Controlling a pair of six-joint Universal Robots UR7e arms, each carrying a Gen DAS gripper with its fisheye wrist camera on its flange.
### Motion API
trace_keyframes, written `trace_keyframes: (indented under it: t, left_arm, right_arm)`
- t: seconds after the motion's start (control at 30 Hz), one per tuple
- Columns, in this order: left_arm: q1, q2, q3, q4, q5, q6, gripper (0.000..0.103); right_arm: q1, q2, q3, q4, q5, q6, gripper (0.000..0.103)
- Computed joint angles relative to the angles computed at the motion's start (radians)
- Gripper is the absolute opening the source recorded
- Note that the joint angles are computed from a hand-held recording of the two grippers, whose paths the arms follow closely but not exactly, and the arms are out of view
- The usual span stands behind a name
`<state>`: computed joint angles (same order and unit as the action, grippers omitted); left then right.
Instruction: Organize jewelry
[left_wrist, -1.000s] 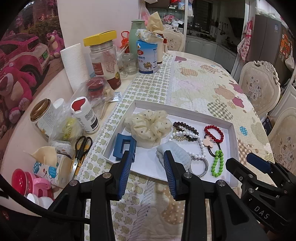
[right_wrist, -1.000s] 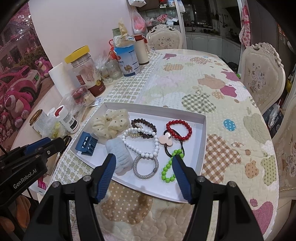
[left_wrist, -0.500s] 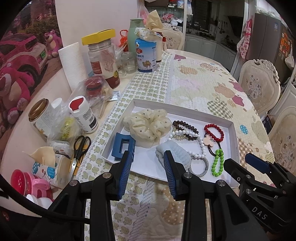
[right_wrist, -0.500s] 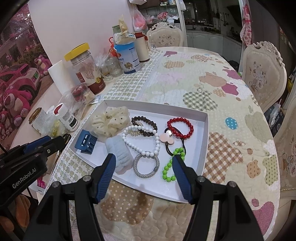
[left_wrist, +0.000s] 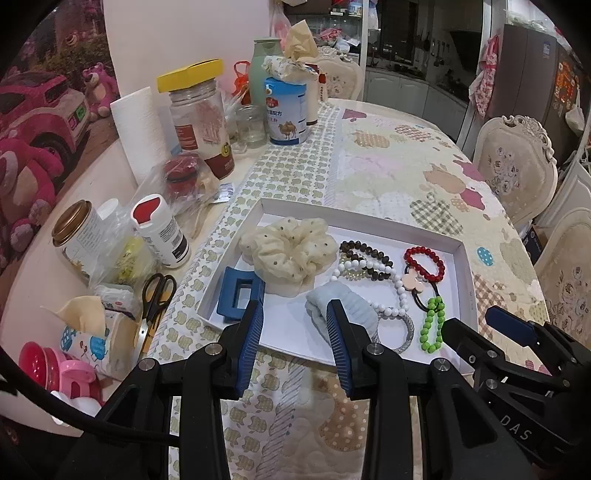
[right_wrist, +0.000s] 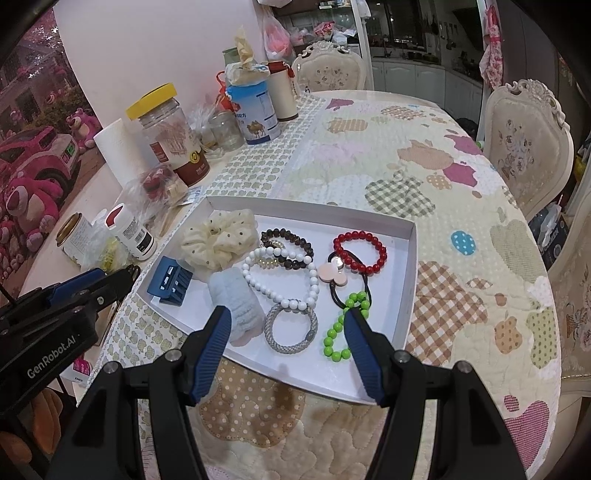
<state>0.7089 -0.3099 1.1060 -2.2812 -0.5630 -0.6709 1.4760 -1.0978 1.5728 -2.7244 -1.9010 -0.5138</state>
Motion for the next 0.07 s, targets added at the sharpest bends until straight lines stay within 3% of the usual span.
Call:
trace_keyframes:
  t: [0.07]
  left_arm:
    - [0.0, -0.003, 0.003, 0.003, -0.005, -0.005, 0.026]
  right_arm:
    - [-0.002, -0.001, 0.0, 0.0, 0.003, 0.001, 0.067]
